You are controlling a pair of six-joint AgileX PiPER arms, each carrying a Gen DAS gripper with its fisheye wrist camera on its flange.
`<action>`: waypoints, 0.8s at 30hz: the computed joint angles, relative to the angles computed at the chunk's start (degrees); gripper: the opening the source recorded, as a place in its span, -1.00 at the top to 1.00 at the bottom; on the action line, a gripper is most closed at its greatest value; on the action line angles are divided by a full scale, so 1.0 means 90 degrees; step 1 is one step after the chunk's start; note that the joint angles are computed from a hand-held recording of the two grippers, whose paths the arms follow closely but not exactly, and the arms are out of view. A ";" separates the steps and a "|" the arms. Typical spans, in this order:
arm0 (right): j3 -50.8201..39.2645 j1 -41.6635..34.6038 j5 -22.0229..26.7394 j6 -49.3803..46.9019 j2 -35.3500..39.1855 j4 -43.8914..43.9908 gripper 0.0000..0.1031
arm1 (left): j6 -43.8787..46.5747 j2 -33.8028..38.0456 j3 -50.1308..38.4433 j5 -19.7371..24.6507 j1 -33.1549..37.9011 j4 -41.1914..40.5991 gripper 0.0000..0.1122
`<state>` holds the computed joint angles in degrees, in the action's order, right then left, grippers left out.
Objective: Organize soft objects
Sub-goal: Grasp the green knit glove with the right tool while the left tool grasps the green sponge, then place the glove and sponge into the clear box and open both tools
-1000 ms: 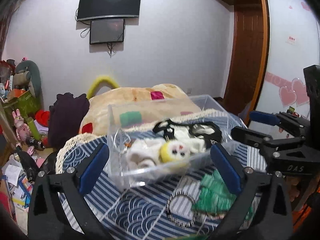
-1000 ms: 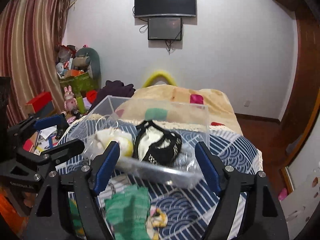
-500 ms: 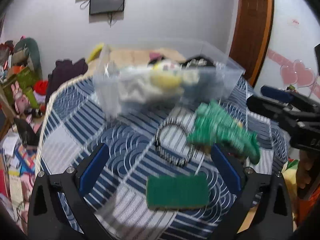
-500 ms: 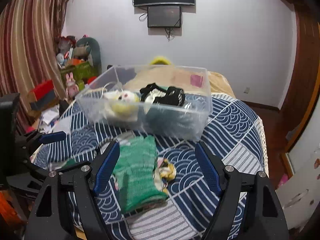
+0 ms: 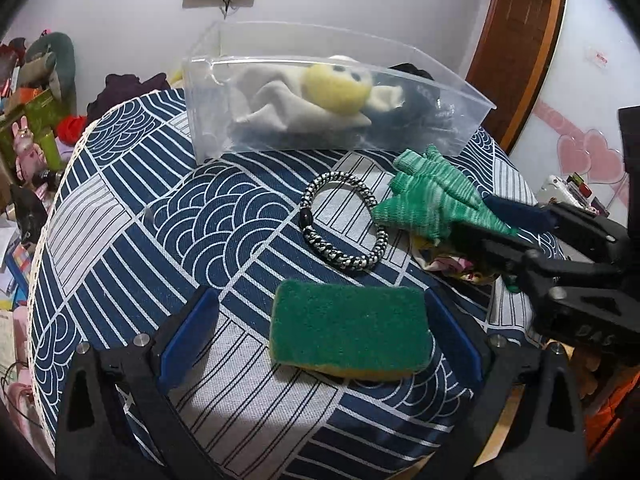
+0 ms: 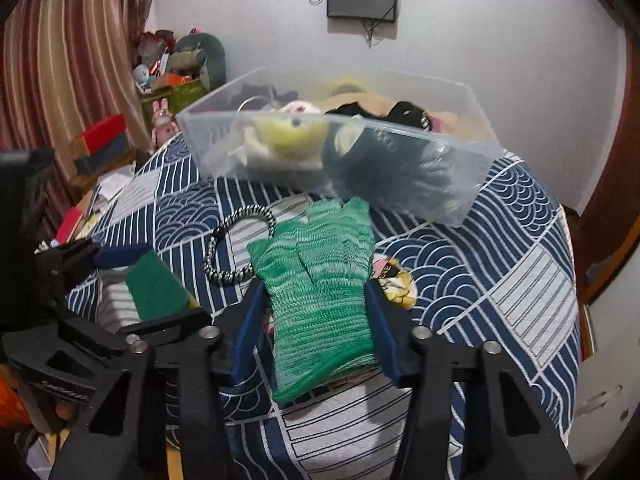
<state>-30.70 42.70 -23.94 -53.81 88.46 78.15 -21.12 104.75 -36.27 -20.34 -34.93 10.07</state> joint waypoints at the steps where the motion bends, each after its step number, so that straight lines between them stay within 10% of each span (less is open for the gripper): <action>1: 0.0027 -0.0005 -0.0009 0.0110 0.0020 -0.0117 0.33 | -0.0127 -0.0025 0.0081 -0.0136 0.0017 0.0175 -0.68; 6: 0.0106 0.0030 -0.0097 0.0292 -0.0076 -0.0252 0.67 | -0.0512 -0.0132 0.0204 -0.0294 0.0106 0.0813 -0.17; 24: 0.0349 0.0164 -0.0821 -0.0015 -0.1412 0.0213 0.73 | 0.1586 -0.1394 0.0178 -0.0192 0.0196 -0.1161 -0.15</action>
<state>-27.56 44.17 -31.32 -53.95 75.75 80.07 -6.85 92.20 -34.67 -22.08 -33.16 -0.38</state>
